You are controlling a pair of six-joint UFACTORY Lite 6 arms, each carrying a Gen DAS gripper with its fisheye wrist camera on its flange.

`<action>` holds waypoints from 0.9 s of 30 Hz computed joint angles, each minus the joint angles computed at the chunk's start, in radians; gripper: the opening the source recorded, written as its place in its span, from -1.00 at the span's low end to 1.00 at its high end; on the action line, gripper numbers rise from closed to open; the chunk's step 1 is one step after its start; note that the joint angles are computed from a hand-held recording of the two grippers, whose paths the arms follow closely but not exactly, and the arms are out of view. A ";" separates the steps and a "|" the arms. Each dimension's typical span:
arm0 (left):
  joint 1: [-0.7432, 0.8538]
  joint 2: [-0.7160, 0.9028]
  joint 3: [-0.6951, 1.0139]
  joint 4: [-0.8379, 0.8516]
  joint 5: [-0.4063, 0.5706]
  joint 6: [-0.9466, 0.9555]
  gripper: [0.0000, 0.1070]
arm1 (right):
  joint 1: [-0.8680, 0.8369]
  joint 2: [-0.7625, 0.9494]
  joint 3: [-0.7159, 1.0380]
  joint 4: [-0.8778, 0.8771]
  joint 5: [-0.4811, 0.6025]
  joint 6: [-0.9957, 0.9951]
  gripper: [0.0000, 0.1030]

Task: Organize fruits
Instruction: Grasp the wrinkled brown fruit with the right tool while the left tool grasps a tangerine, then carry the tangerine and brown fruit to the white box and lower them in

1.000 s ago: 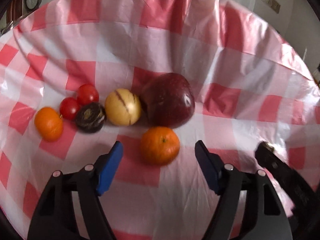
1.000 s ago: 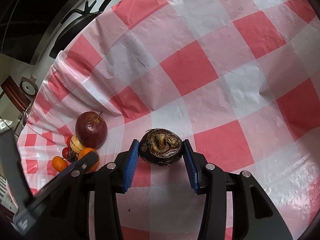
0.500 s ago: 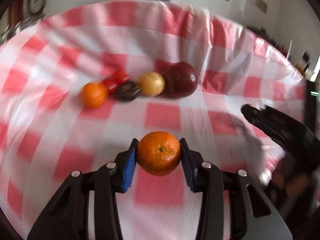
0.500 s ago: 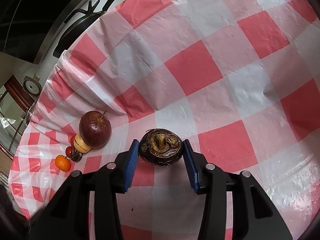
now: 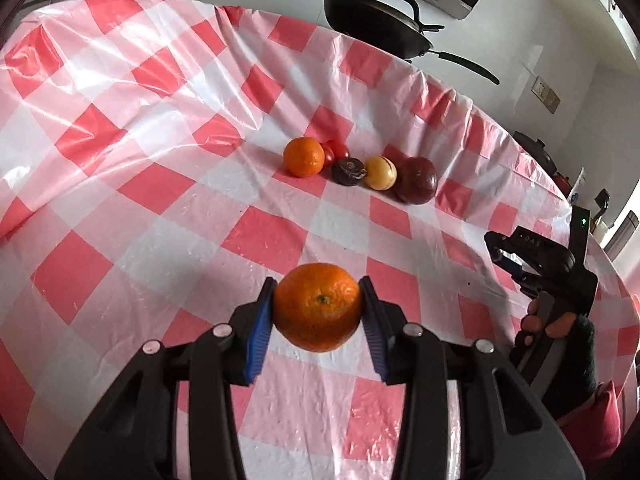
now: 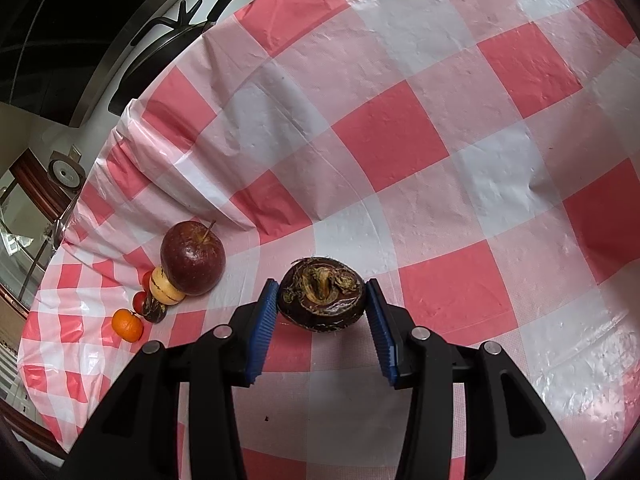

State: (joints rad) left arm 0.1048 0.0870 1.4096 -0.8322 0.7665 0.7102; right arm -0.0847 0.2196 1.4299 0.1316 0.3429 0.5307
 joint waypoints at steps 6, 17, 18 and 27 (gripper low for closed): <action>-0.005 0.010 0.001 -0.011 -0.009 -0.005 -0.22 | 0.001 -0.001 -0.002 0.000 0.001 0.002 -0.14; -0.001 0.007 -0.001 -0.015 -0.001 0.003 -0.22 | 0.030 -0.022 -0.010 -0.004 0.058 0.011 -0.14; 0.002 0.004 -0.004 -0.019 0.001 0.010 -0.22 | 0.046 -0.042 -0.030 -0.028 0.069 0.051 -0.14; 0.187 -0.199 -0.199 -0.001 0.109 0.099 -0.22 | 0.486 -0.381 -0.342 -0.390 0.089 0.615 -0.14</action>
